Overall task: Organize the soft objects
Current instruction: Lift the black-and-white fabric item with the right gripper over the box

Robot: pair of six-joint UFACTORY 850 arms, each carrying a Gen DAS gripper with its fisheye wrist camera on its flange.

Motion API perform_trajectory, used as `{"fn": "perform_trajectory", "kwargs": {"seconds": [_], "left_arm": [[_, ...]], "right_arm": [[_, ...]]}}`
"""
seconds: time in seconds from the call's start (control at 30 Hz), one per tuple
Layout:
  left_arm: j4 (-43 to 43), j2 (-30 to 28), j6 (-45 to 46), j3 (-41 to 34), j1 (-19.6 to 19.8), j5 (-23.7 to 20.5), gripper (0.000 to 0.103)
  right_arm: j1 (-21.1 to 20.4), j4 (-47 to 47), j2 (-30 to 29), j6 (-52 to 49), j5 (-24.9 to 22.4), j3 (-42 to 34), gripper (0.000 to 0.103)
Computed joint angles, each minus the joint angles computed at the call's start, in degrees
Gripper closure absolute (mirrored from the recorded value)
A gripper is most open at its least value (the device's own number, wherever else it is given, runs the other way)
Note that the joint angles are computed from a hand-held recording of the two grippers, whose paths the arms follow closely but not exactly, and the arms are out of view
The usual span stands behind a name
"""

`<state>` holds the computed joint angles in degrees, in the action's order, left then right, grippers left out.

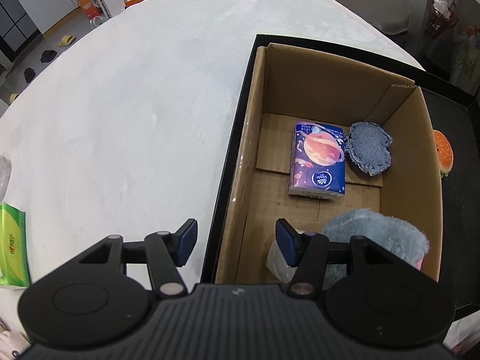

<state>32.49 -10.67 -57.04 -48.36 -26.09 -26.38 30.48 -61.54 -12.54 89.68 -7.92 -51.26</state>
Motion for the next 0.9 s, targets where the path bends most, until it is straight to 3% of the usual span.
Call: {"fn": "perform_trajectory", "kwargs": {"seconds": [0.9], "left_arm": [[-5.09,4.25,5.37,6.05,3.17,8.33,0.051]], "right_arm": [[7.36,13.3,-2.31,-16.37,-5.75,-8.33,0.074]]}}
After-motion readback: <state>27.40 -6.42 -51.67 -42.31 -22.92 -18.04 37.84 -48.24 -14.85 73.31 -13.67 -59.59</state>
